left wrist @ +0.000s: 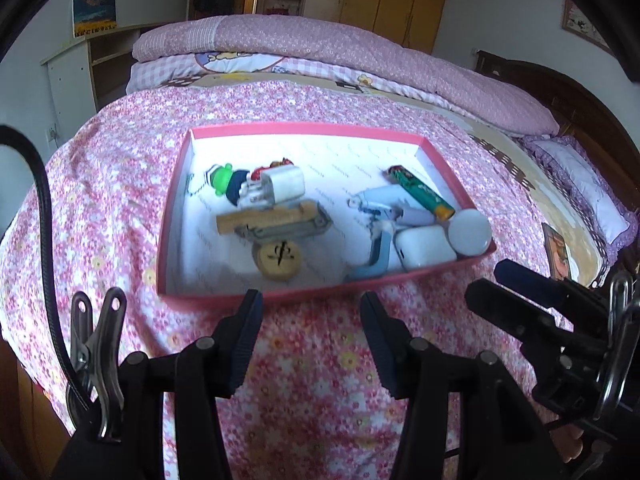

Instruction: Organize rigid objects

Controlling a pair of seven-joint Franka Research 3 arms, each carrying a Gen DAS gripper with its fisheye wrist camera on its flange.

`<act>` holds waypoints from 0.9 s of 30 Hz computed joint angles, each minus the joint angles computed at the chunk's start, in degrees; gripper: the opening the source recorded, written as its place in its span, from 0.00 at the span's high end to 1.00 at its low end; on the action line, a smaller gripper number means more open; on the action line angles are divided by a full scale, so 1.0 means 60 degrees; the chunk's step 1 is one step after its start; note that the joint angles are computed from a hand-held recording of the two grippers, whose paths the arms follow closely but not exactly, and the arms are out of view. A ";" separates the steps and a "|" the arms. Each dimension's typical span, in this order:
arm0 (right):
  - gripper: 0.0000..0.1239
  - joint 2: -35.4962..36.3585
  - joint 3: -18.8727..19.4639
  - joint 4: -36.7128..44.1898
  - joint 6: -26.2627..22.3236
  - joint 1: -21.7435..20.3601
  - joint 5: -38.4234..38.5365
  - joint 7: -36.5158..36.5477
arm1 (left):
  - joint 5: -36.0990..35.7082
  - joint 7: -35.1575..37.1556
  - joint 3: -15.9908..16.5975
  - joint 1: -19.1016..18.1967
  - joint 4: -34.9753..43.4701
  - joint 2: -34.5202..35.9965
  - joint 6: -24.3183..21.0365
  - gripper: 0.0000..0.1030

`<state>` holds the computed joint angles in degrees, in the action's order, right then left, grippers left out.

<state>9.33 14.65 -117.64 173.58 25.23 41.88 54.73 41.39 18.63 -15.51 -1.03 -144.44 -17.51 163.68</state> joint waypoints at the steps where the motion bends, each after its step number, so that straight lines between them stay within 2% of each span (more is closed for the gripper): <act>1: 0.58 -0.0017 -0.0018 -0.0042 -0.0005 0.0007 -0.0007 0.0045 | -0.0048 -0.0009 0.0012 -0.0032 -0.0049 -0.0016 0.0016 0.48; 9: 0.58 -0.0142 -0.0122 -0.0409 0.0055 0.0094 -0.0127 0.0360 | -0.0317 -0.0107 -0.0023 -0.0202 -0.0199 -0.0012 -0.0157 0.48; 27: 0.58 0.0103 -0.0470 -0.0591 -0.0133 0.0207 -0.1854 0.2240 | -0.0573 0.0031 0.0133 -0.0513 0.0053 0.0377 -0.0684 0.48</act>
